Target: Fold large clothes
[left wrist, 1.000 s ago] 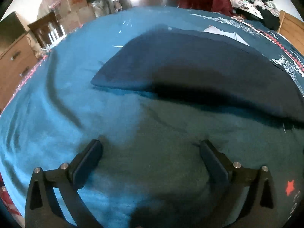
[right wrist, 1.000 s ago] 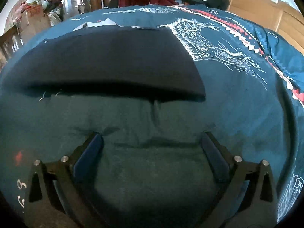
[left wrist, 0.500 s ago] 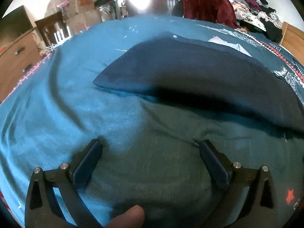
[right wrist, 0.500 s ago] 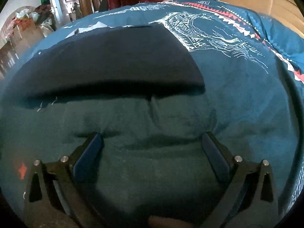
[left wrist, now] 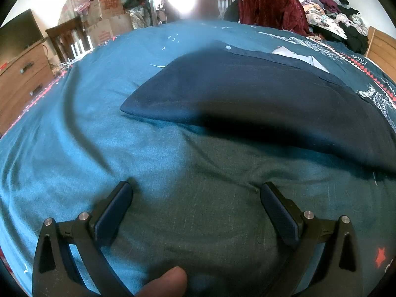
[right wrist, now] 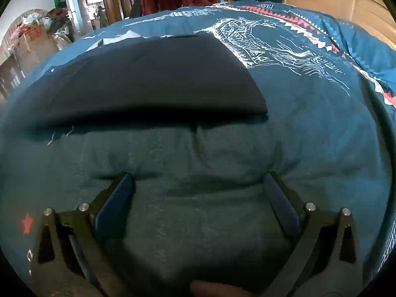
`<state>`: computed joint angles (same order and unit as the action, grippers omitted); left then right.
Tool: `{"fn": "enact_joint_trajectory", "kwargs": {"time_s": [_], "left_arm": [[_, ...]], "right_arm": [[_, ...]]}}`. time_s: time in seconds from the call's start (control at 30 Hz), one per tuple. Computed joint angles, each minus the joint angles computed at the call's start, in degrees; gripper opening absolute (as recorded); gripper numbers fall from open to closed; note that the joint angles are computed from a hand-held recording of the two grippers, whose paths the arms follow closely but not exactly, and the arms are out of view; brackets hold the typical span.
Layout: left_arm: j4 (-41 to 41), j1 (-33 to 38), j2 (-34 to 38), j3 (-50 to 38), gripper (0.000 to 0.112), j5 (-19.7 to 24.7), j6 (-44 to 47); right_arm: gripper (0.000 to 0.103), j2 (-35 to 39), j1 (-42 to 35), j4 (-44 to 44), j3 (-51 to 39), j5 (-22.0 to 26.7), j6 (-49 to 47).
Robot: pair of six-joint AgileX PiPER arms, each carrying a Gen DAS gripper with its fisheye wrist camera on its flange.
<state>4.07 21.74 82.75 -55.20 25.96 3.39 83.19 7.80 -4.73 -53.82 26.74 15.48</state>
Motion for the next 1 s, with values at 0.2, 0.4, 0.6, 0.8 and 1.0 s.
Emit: {"fn": "enact_joint_trajectory", "kwargs": {"time_s": [0.2, 0.4, 0.6, 0.8, 1.0], "left_arm": [[0.04, -0.01, 0.15, -0.13, 0.103, 0.02, -0.01], [0.52, -0.10, 0.38, -0.34, 0.103, 0.04, -0.39], [0.50, -0.08, 0.38, -0.33, 0.103, 0.04, -0.33], [0.41, -0.02, 0.39, -0.36, 0.103, 0.05, -0.18], [0.38, 0.04, 0.42, -0.44, 0.103, 0.14, -0.03]], "right_arm": [[0.103, -0.01, 0.01, 0.17, -0.01, -0.02, -0.09], [0.103, -0.05, 0.16, 0.07, 0.07, -0.12, 0.18], [0.103, -0.02, -0.07, 0.81, 0.08, -0.30, -0.65], [0.103, 0.02, -0.13, 1.10, 0.11, -0.45, -0.92], [0.103, 0.09, -0.19, 1.43, 0.16, -0.61, -1.27]]}}
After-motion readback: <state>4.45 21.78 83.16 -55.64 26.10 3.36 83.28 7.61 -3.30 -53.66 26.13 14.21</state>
